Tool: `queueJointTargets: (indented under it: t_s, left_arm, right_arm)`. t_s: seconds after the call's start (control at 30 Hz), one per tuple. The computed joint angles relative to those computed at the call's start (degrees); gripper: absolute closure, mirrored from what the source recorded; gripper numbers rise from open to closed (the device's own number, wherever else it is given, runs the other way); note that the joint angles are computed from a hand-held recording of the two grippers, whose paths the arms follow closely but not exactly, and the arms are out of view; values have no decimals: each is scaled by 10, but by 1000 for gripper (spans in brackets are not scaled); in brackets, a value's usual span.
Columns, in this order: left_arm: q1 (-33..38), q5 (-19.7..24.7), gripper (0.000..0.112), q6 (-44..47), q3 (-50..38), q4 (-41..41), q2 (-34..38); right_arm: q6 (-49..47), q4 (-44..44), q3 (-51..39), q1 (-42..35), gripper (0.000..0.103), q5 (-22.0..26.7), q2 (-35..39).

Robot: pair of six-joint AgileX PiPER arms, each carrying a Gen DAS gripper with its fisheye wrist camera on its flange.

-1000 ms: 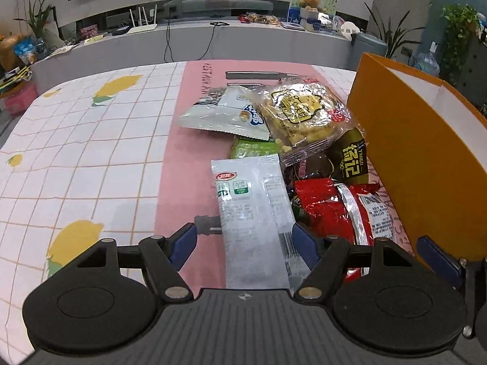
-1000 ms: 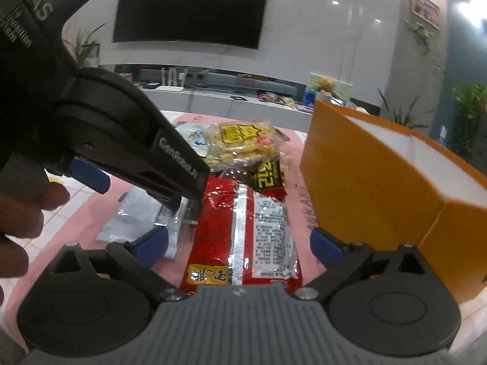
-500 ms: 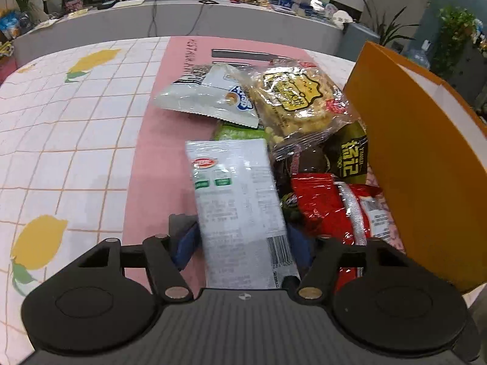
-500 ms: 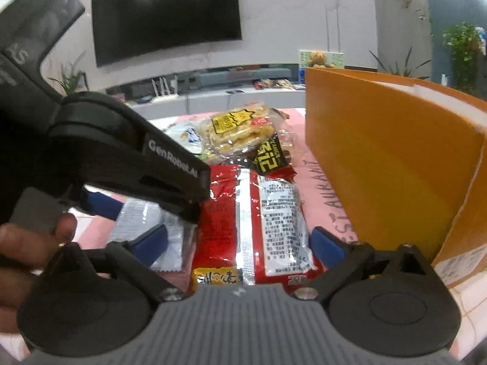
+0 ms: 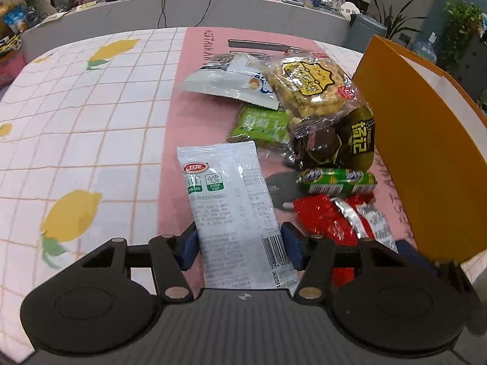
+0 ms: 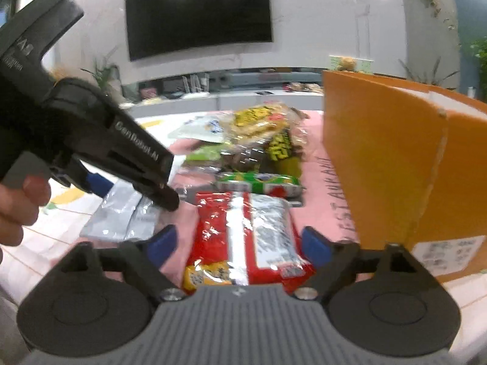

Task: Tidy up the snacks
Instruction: 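Close the left tool on the white packet while the right tool grasps the red bag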

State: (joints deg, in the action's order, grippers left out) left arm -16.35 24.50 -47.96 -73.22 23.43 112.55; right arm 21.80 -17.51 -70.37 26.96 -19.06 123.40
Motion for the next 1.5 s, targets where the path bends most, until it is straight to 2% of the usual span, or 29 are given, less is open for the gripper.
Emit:
queueJointTargets:
  t_s: [0.07,0.13,0.2,0.23,0.27,0.3,0.37,0.43,0.57,0.6,0.63,0.67,0.83,0.9,0.93,1.0,1.07,1.2,1.23,1.27,1.33,1.43,1.5]
  left_arm:
    - [1,-3,48,-9,18,10,-15]
    - [3,8,49,-14,25,10,-23]
    - [13,15,49,-5,26,-9,-26]
    - [20,15,49,1,28,-21,-27]
    - [26,16,49,7,29,-33,-28]
    - [33,18,49,13,28,-47,-27]
    - [41,26,48,18,21,-59,-23]
    - [44,37,42,18,12,-63,-14]
    - [40,32,39,-12,12,-30,-8]
    - [40,31,39,-21,13,-25,-9]
    - [41,27,46,-22,15,-28,-11]
    - [44,19,48,-19,22,-37,-16]
    - [54,10,49,73,29,-109,-33]
    - [48,21,47,52,24,-90,-38]
    - [41,33,42,20,20,-60,-39]
    - [34,37,42,-32,24,-4,-42]
    - [36,32,73,-54,35,12,-50]
    - [63,8,73,26,48,-77,-62]
    - [68,8,68,40,47,-95,-61]
    - [69,15,52,49,41,-107,-57]
    - [71,16,35,85,33,-143,-48]
    - [63,7,26,92,26,-136,-33]
    - [53,34,34,54,6,-89,-13]
  right_arm:
    - [-5,2,-3,1,7,-11,5]
    - [-82,76,-16,14,7,0,16]
    - [-99,93,-30,18,7,7,28]
    - [-120,116,-31,20,11,-2,33]
    - [-161,159,-27,26,29,-14,37]
    - [-200,180,-18,29,30,-38,41]
    - [-213,163,-9,28,33,-64,44]
    - [-186,129,-4,22,33,-75,45]
    - [-167,97,-1,15,33,-84,46]
    - [-163,91,0,13,33,-84,44]
    - [-161,87,2,13,33,-85,43]
    - [-157,80,3,11,33,-87,43]
    - [-139,53,24,6,33,-117,32]
    - [-141,49,26,6,33,-120,27]
    - [-141,47,30,6,33,-122,24]
    - [-140,46,36,6,33,-125,17]
    - [-145,52,42,5,33,-128,12]
    - [-136,48,49,2,33,-132,5]
    - [-132,44,49,0,33,-130,4]
    - [-131,44,51,0,33,-130,1]
    - [-130,44,58,0,33,-130,-4]
    - [-126,43,60,0,33,-130,-6]
    - [-124,44,61,0,33,-129,-7]
